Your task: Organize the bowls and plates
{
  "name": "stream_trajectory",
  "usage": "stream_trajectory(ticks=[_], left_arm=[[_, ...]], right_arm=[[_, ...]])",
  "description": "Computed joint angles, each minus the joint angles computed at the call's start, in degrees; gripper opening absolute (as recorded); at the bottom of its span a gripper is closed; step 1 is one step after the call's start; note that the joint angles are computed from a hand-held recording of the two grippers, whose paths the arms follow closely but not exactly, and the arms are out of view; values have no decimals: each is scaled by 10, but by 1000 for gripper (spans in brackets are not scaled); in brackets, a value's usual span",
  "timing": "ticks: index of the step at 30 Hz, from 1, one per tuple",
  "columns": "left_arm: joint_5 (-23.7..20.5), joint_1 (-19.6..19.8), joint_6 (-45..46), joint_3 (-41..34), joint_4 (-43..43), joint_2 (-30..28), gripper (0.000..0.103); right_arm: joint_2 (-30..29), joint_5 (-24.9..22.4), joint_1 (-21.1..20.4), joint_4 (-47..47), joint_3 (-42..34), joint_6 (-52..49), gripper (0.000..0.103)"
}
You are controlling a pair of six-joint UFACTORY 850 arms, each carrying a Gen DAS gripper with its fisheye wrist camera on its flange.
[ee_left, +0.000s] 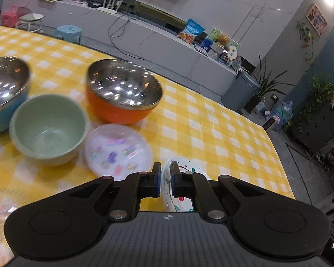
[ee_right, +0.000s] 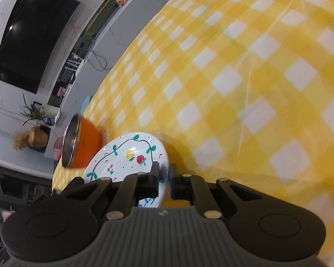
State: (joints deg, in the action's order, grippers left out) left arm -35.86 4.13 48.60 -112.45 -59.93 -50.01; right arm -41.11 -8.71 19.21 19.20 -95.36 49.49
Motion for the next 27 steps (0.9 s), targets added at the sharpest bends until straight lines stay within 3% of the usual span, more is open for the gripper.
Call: stream_trajectory(ticks=[9, 17, 27], left_arm=[[14, 48, 11, 113, -14, 78, 8], [37, 99, -36, 153, 30, 113, 8], [46, 123, -131, 145, 108, 100, 9]], right_arm=[[13, -11, 40, 70, 8, -93, 6], [-31, -39, 78, 215, -62, -293, 6], [-100, -80, 109, 3, -180, -175, 6]])
